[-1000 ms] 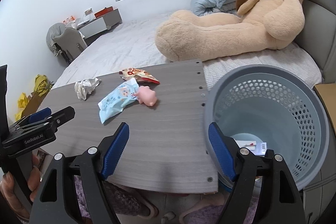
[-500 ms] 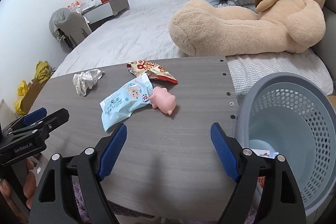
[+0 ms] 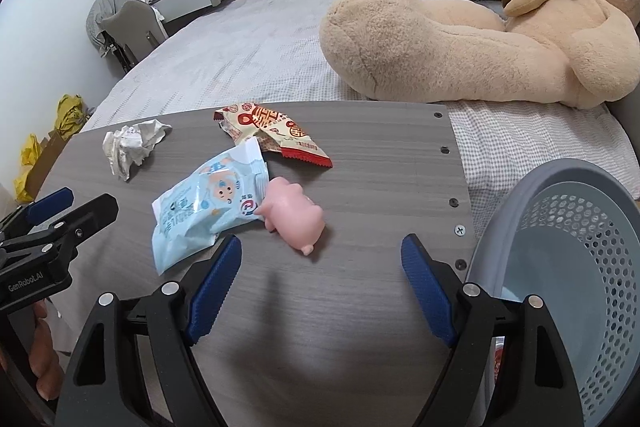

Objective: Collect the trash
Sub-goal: 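Grasp the pink pig toy with the right gripper, then grasp the blue wipes packet with the left gripper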

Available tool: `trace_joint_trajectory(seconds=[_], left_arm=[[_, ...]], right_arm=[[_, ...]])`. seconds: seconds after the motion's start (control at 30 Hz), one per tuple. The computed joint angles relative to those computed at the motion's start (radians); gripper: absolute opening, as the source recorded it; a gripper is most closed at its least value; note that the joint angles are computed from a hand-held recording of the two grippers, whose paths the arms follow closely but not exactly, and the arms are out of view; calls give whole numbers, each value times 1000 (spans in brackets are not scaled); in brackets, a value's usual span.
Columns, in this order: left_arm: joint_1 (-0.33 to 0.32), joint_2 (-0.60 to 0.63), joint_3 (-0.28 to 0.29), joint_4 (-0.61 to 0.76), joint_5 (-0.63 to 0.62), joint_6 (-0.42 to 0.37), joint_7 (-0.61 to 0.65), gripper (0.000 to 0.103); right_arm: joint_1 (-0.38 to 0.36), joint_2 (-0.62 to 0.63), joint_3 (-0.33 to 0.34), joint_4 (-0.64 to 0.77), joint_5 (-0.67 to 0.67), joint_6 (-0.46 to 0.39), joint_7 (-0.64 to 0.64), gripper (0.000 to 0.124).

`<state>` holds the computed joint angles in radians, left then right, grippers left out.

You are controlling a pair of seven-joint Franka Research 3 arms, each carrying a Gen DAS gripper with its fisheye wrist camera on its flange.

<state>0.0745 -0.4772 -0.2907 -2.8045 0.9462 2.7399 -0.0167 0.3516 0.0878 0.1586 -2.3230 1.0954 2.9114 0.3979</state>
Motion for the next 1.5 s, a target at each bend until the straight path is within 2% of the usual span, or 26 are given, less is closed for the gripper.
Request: trace_joint_trajectory(seconds=[0.2, 0.47, 0.6, 0.83, 1.03, 1.23, 1.5], left_arm=[[-6, 16, 8, 18, 10, -27, 34, 96], [-10, 20, 28, 12, -14, -27, 66, 96], [-7, 16, 25, 10, -17, -26, 75, 96], [1, 16, 26, 6, -24, -17, 80, 96], [3, 17, 25, 3, -27, -9, 81, 96], [3, 20, 21, 4, -30, -3, 85, 96], [-1, 46, 10, 17, -19, 10, 76, 96]], right_arm=[[-8, 27, 3, 28, -12, -9, 7, 78], [-15, 59, 17, 59, -10, -25, -10, 78], [-8, 76, 30, 67, -20, 10, -13, 78], [-17, 97, 45, 84, -36, 18, -6, 77], [-14, 107, 52, 85, -78, 29, 13, 64], [-26, 103, 65, 80, -80, 15, -7, 40], [-27, 79, 56, 69, -31, -6, -27, 38]])
